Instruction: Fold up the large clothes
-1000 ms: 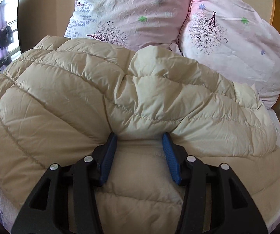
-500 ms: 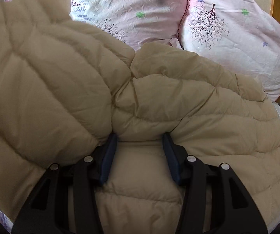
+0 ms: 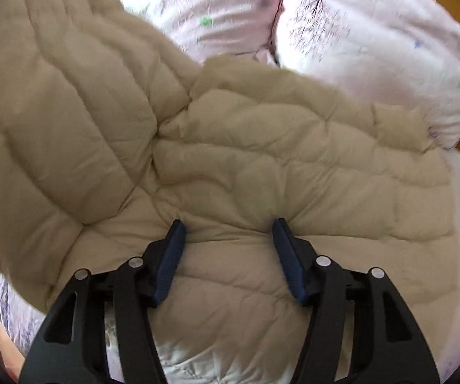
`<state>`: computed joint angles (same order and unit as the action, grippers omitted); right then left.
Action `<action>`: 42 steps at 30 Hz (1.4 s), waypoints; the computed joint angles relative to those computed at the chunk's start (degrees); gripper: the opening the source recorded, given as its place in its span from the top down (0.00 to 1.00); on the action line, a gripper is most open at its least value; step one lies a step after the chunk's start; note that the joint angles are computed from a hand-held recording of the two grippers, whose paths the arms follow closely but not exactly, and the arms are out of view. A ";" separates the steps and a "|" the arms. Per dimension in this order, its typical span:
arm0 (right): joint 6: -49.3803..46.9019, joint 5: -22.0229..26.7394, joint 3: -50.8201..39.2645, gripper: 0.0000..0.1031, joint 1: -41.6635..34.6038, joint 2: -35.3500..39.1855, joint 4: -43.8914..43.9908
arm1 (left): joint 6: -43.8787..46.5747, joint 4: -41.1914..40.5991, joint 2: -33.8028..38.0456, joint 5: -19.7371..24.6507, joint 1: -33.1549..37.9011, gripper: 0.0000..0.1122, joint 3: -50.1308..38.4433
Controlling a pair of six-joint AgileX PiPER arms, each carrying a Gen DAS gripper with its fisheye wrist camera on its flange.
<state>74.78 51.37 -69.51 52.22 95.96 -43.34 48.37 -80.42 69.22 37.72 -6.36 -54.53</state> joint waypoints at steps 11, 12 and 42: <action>-18.64 -19.78 4.00 0.34 -12.50 -2.69 15.48 | 1.19 1.10 6.06 -3.01 -12.89 0.69 -4.14; -19.53 -22.14 6.27 0.35 -13.29 -4.65 16.79 | 0.84 1.36 6.56 -3.28 -13.52 0.69 -4.27; -5.03 -6.72 36.46 0.35 -28.62 -54.04 13.24 | -26.39 43.86 24.29 -10.28 -39.98 0.66 -16.47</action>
<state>69.75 44.65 -33.05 23.60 41.92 -30.10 21.97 -36.56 93.51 27.44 -46.35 -71.00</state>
